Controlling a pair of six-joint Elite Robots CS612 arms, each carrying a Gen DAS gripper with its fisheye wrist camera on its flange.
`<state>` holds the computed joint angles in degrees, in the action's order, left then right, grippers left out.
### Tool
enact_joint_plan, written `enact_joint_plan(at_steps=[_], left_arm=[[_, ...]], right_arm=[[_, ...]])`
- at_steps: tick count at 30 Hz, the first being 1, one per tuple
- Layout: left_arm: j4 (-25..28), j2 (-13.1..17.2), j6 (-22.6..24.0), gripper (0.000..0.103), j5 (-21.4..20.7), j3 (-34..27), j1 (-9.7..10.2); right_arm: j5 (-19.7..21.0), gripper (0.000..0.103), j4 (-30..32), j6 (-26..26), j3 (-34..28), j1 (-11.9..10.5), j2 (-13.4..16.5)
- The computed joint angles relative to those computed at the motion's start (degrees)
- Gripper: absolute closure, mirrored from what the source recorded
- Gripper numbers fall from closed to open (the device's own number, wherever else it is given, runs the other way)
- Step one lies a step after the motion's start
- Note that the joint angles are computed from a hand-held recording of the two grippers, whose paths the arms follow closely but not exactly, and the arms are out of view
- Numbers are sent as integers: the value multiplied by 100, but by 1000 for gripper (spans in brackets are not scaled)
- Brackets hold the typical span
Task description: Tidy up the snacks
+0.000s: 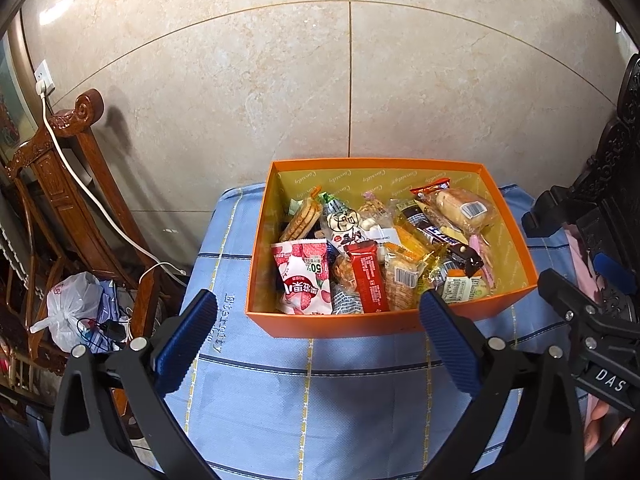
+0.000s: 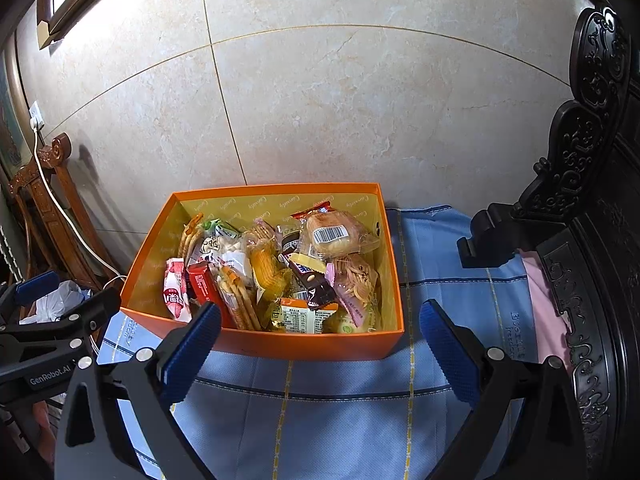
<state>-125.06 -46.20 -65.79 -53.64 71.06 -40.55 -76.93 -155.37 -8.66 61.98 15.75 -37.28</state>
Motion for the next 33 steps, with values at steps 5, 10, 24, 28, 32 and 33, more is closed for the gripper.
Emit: enact_joint_plan(at_steps=[5,10,24,28,32,33], left_arm=[[48,5,-39,4,-25,-15,9],[-29,-5,-6,4,-124,28,20],[174,-1,-123,4,212,43,-39],[-29,-25,-43,4,336,129,-61],[28,-9,1,4,236,77,-33],[26,-3,14,4,182,66,-24]], right_arm=[[-3,3,-10,12,2,-1,0],[-5,3,-6,14,4,-4,3],[-19,3,37,37,-6,0,13],[-14,3,32,17,-1,4,14],[2,3,20,21,4,2,15],[11,3,23,13,6,1,12]])
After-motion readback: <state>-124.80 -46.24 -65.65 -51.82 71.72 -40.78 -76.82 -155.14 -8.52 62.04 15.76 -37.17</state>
